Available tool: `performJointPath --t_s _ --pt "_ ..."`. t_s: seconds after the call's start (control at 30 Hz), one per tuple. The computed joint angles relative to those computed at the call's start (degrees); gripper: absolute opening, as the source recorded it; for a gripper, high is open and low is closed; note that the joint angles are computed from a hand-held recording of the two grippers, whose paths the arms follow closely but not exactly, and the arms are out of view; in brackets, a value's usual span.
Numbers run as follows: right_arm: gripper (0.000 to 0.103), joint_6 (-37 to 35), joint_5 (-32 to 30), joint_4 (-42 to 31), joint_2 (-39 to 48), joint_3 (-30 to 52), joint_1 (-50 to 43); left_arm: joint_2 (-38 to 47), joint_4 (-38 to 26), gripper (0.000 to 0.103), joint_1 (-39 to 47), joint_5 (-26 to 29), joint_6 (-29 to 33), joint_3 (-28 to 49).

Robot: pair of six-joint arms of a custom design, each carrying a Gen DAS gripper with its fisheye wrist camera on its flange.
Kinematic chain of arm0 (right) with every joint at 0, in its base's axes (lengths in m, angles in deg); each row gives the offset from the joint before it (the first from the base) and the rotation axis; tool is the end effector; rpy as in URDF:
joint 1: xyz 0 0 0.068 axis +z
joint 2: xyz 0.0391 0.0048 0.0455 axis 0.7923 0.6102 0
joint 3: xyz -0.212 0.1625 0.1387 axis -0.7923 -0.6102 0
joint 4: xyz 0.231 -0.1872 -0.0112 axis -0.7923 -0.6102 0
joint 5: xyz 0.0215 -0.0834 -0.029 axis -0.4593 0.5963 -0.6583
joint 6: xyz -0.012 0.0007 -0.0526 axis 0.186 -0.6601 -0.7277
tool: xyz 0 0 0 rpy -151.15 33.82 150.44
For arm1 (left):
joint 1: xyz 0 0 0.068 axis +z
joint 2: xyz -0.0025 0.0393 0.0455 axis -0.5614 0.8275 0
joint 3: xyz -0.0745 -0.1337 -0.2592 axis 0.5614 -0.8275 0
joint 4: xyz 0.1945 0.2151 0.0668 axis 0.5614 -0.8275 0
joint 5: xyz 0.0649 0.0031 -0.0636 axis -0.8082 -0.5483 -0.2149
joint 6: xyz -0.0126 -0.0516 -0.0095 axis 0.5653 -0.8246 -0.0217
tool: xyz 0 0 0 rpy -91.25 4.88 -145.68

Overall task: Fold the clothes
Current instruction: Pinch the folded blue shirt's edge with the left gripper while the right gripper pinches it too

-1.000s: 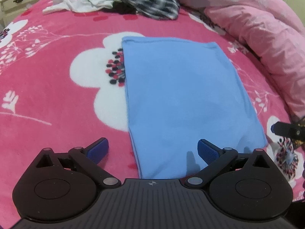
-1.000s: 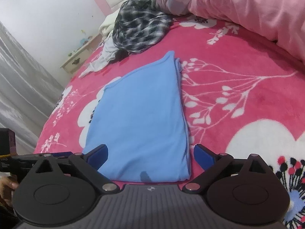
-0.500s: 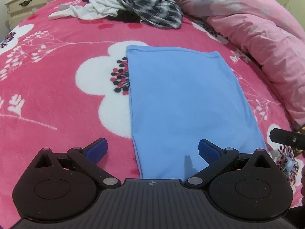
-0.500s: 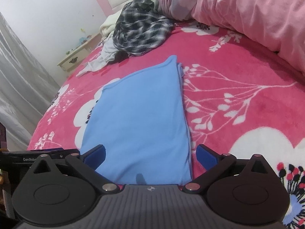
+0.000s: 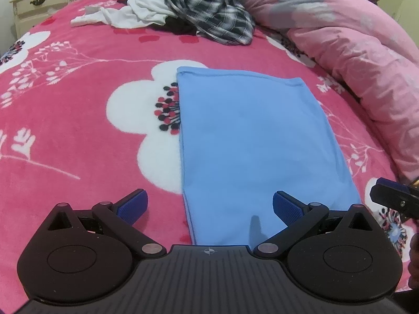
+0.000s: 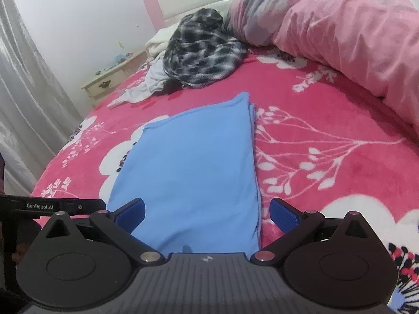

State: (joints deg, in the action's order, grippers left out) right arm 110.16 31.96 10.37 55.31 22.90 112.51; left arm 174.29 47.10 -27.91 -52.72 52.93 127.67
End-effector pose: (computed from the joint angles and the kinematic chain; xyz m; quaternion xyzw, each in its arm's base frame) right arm 0.1508 0.2104 0.1472 0.3022 0.8557 0.0489 0.4171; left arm 0.3951 0.0222 0.1259 0.3493 0.8788 -0.2299 0.2299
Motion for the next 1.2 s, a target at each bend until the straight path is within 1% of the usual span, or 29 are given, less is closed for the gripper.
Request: performJointPath --t_s 0.1,0.23,0.33,0.4,0.47,0.6,0.63,0.7,0.73,0.77,0.8,0.87,0.9,0.97,1.07,1.1,1.2 --pt "0.103 -1.26 0.73 1.26 -0.86 -1.19 0.03 1.3 -0.18 0.103 -0.52 0.15 -0.77 1.81" --pt "0.103 -6.51 1.89 4.69 -4.46 -4.41 -1.92 4.62 -1.68 0.103 -1.8 1.39 -1.76 6.82" --pt "0.103 -15.78 -0.41 10.71 -9.2 -8.06 -7.45 7.25 -2.21 0.103 -3.27 1.82 -3.71 10.77" --pt "0.103 -23.06 -4.34 15.54 -11.74 -10.21 -13.07 9.45 -3.75 0.101 -4.13 1.94 -4.6 13.7" --pt "0.103 -28.48 -9.44 20.35 -12.64 -11.84 -18.98 11.97 -6.21 0.099 -4.79 2.16 -4.66 16.87" --pt "0.101 -34.19 -22.13 31.6 -11.6 -15.41 -29.55 15.58 -8.7 0.089 -5.26 2.89 -4.87 20.72" --pt "0.101 -34.27 -23.96 33.62 -10.65 -16.04 -30.97 16.29 -9.16 0.088 -5.25 3.19 -4.95 21.44" --pt "0.1 -33.87 -26.72 37.21 -8.46 -17.12 -33.16 17.46 -9.98 0.082 -5.06 4.51 -4.62 22.69" --pt "0.1 -33.66 -28.11 39.03 -7.25 -17.6 -34.26 18.02 -10.4 0.081 -4.95 5.26 -4.39 23.29" --pt "0.099 -33.07 -29.46 41.19 -6.3 -18.42 -35.1 18.68 -11.19 0.077 -4.83 6.13 -3.88 24.14" --pt "0.099 -32.35 -30.81 43.51 -5.35 -19.32 -35.87 19.5 -12.4 0.07 -4.77 7.04 -3.19 25.29" --pt "0.098 -31.74 -32.81 47.63 -3.55 -20.67 -37.31 21.32 -15.14 0.064 -4.75 8.81 -1.76 27.85" --pt "0.098 -31.85 -33.73 49.54 -2.71 -21.17 -38.12 21.87 -15.37 0.061 -4.86 9.22 -1.64 28.54" --pt "0.097 -32.87 -36.17 53.17 -1.06 -21.69 -40.47 22.34 -13.55 0.055 -5.67 8.72 -2.32 28.95" --pt "0.094 -34.8 -40.9 57.72 2.09 -21.09 -45.21 24.45 -13.66 0.055 -6.91 10.0 -1.93 32.06" --pt "0.094 -35.36 -42.69 59.3 3.42 -20.62 -46.96 25.47 -13.93 0.053 -7.32 10.51 -2.35 33.54" --pt "0.087 -36.91 -47.78 63.11 8.27 -18.07 -52.1 28.99 -15.46 0.053 -8.36 12.07 -5.01 38.73"
